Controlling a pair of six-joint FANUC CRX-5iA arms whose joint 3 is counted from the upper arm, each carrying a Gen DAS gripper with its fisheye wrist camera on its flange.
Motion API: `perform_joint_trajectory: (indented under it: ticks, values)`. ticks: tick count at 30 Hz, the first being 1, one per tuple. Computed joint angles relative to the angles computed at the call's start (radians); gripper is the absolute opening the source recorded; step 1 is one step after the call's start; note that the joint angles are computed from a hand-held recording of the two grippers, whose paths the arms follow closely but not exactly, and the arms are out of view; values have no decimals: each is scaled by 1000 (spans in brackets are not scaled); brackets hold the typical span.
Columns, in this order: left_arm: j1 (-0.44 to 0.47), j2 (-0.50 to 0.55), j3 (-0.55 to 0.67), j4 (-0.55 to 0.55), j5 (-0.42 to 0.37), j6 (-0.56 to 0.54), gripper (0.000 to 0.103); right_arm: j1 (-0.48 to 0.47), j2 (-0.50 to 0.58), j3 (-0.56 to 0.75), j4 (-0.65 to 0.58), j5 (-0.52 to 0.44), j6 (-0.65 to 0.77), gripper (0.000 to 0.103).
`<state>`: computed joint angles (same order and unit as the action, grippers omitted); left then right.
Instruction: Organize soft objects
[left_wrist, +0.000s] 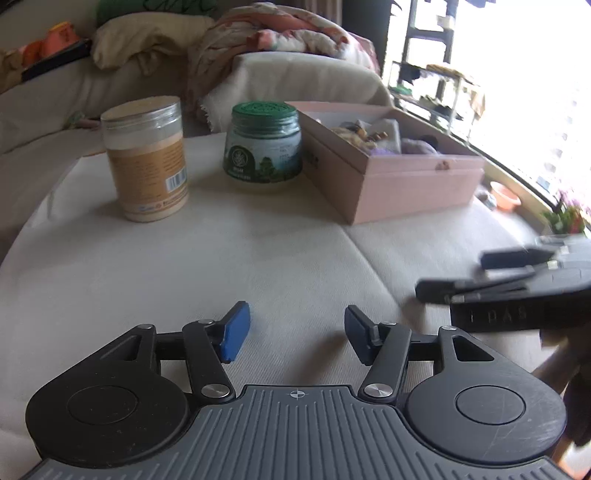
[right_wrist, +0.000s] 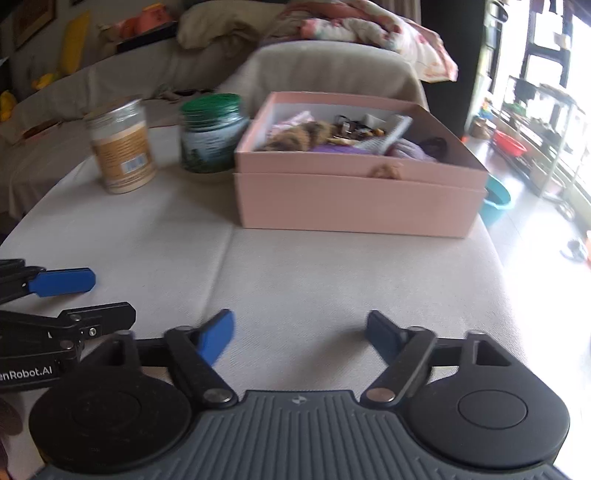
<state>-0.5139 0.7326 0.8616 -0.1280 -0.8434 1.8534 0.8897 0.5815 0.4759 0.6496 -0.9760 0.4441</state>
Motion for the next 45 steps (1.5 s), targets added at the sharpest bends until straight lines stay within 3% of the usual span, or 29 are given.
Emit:
perform_joint_trajectory:
  ticks: [2, 7, 9, 45]
  values:
    - [-15, 9, 13, -55, 13, 86, 61, -4, -2, -19, 18, -6, -37, 103]
    - [-63, 51, 97, -215, -26, 192, 62, -18, -24, -98, 89, 64, -100, 103]
    - [-76, 68, 132, -251, -51, 207, 62, -17, -38, -164, 186, 98, -206, 103]
    - [-76, 80, 153, -260, -65, 202, 62, -22, -30, -163, 206, 103, -226, 103]
